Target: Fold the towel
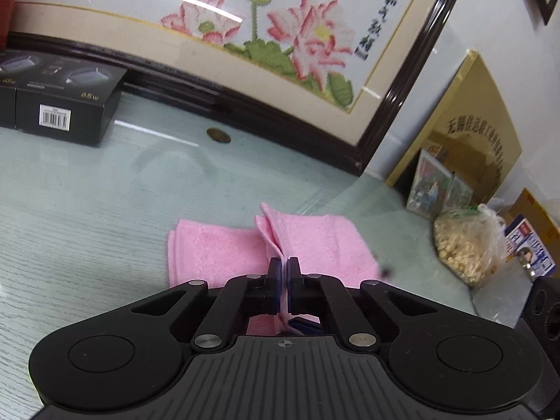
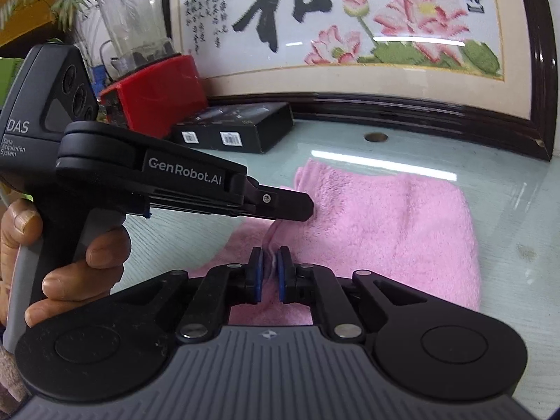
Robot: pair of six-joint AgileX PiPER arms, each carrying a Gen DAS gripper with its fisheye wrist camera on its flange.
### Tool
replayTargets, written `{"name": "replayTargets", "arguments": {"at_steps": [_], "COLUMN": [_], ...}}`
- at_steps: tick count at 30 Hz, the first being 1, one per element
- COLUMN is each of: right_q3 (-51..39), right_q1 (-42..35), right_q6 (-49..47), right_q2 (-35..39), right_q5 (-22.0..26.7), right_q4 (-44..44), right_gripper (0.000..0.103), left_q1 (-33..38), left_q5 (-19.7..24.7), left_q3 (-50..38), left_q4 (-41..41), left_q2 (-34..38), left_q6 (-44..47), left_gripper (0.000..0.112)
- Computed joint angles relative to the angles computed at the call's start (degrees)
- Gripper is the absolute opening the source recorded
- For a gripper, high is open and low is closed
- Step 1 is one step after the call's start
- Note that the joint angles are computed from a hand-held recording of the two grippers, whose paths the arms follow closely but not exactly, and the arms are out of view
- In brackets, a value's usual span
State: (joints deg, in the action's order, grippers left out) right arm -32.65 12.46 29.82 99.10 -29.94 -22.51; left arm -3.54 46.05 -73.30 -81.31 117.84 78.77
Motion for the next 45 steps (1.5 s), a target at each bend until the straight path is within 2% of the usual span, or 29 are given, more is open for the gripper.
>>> {"name": "replayTargets", "arguments": {"at_steps": [5, 10, 15, 19, 20, 22, 26, 29, 31, 33, 35, 37, 38, 41, 43, 45], "right_q3": [-0.5, -4.43, -6.55, -6.25, -5.64, -4.1, -0.2, 1.27, 0.46, -1.61, -1.11, 0.84, 1.97, 2.49, 1.92, 1.5], "right_q1": [-1.56, -0.89, 0.24, -0.77, -1.63, -3.96, -8.26, -12.18, -15.03, -16.73, -19.35, -22.01, -22.75, -26.42, -27.78, -27.32], "right_q6": [5.45, 10.73, 13.31, 16.22, 17.81, 21.04, 21.93, 25.03, 30.71, 36.84, 38.89, 39.1, 38.1, 42.29, 45.33, 49.52], "right_q2": [0.99, 3.31, 4.94, 4.82, 4.4, 3.31, 0.2, -0.73, 0.22, 2.04, 2.7, 1.24, 0.11, -0.83, -0.67, -2.1], "right_q5": [-4.5, -3.25, -1.85, -3.69, -4.81, -7.58, -11.31, -12.39, -10.67, -7.96, -11.69, -16.27, -17.67, -21.93, -22.31, -17.57], "right_q4": [-7.0, -11.23, -12.54, -14.56, -15.93, -18.89, -21.48, -26.3, -30.67, -35.11, -37.78, -39.4, -39.25, -45.91, -49.99, -53.55], "right_gripper": [0.009, 0.009, 0.009, 0.014, 0.019, 0.02, 0.029, 0.029, 0.037, 0.037, 0.039, 0.041, 0.045, 0.045, 0.045, 0.043], "left_q1": [1.93, 2.06, 1.51, 1.13, 0.92, 0.85, 0.9, 1.28, 1.37, 1.32, 1.46, 2.38, 3.28, 6.98, 6.46, 4.74], "left_q5": [0.45, -2.08, -4.63, -7.55, -8.54, -8.62, -8.75, -8.34, -8.17, -8.8, -10.34, -11.74, -10.9, -0.1, 0.86, -0.96], "left_q3": [0.28, -2.94, -3.29, -3.02, -3.31, -4.43, -3.99, -3.47, -3.45, -2.83, -1.1, 2.85, 4.84, 8.62, 11.36, 13.37], "left_q4": [-0.52, 4.14, 5.04, 5.16, 6.03, 8.42, 8.87, 8.57, 8.93, 8.74, 6.44, -0.95, -4.78, -6.97, -5.77, -3.89], "left_q2": [-0.32, 1.63, 1.81, 1.63, 1.77, 2.49, 2.53, 2.33, 2.28, 1.77, 0.48, -2.07, -3.24, -4.54, -5.69, -6.62], "left_q6": [0.45, -5.57, -6.26, -6.38, -7.29, -9.99, -9.97, -9.28, -9.33, -8.61, -6.08, 1.7, 6.1, 13.53, 17.11, 18.5], "left_gripper": [0.002, 0.002, 0.002, 0.003, 0.003, 0.003, 0.004, 0.004, 0.005, 0.007, 0.008, 0.008, 0.008, 0.008, 0.008, 0.008]}}
